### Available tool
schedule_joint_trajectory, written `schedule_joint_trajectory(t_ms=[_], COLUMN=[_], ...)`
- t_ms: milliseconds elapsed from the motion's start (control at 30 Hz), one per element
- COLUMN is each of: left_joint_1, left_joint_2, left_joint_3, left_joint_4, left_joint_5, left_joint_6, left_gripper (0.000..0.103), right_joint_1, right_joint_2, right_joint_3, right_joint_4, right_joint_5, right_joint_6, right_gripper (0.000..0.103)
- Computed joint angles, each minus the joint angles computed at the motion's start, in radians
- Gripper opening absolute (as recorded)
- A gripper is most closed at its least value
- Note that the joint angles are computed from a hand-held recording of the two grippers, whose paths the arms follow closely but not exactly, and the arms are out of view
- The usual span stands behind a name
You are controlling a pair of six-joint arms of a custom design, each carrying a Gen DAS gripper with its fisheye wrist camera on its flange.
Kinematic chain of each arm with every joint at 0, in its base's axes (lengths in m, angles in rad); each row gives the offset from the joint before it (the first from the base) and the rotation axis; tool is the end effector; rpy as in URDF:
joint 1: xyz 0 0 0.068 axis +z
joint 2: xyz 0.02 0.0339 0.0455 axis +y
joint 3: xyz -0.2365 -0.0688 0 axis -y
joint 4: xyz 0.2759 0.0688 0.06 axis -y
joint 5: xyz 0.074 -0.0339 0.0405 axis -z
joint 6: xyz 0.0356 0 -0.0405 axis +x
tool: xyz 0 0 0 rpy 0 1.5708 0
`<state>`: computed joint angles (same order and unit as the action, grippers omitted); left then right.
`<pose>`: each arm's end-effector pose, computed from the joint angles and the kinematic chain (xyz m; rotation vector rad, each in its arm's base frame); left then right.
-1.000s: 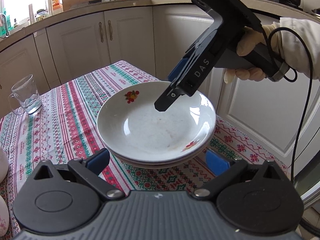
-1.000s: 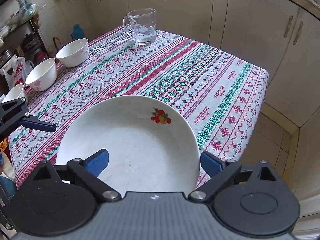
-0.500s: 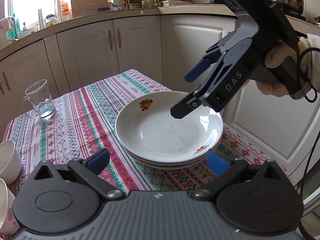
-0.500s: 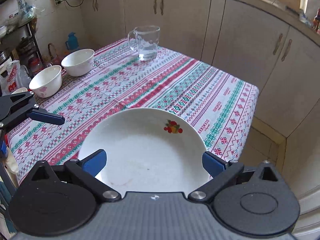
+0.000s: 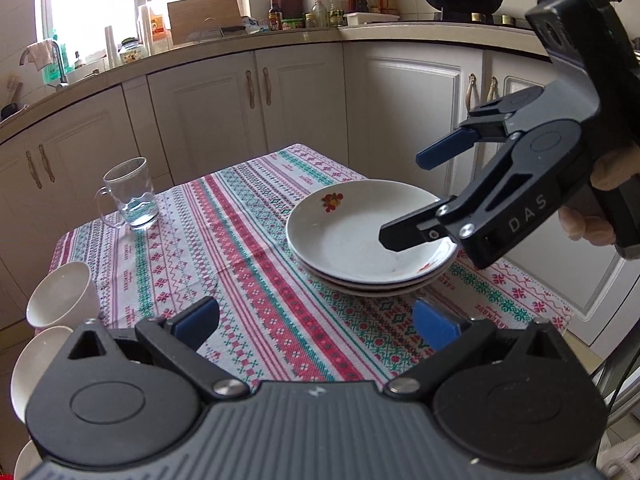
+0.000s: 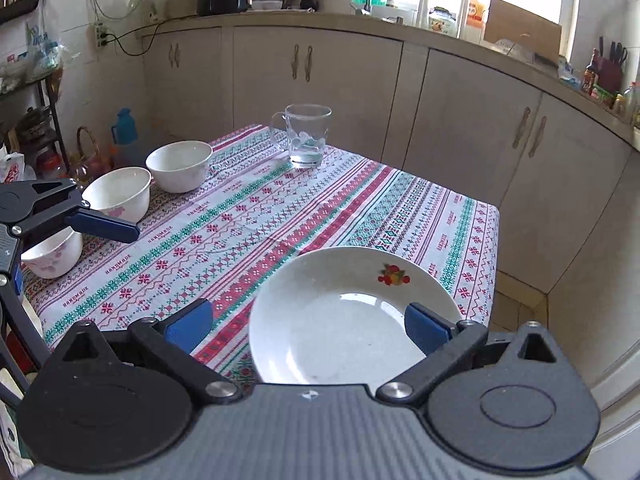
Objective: Organize plates and bowls
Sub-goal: 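Open the right gripper and withdraw it from the plate stack, then reach the left gripper to a plain white bowl and grasp its rim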
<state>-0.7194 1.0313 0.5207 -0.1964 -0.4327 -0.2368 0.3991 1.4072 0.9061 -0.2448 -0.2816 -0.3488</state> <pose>0.1974 -0.1531 0.1649 0.3080 2.1801 -0.0371 0.3018 0.1380 0.1935 -0.9736 2.0904 0.3514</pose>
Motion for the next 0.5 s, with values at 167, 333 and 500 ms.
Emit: schedule_joint_trajectory(t_ms=[167,333,500], left_joint_1=[0.0,-0.02,-0.003], left_joint_2=[-0.174,-0.373,-0.592], left_joint_3=[-0.071,-0.13,-0.175], left_joint_4=[-0.136,-0.318,-0.514], left_joint_5=[-0.024,-0.059,-0.072], left_joint_6=[-0.044,-0.088,-0.098], left_gripper=[0.102,0.102,0.102], right_joint_1=[0.08,0.173,0.273], right_joint_2=[-0.111,-0.177,-0.178], right_joint_3=[-0.126,-0.21,-0.237], right_joint_4=[0.07,0.112,0.137], right_joint_5=[0.073,0.137,0.178], right_joint_6=[0.072,0.134,0.168], right_gripper=[0.103,0.103,0.103])
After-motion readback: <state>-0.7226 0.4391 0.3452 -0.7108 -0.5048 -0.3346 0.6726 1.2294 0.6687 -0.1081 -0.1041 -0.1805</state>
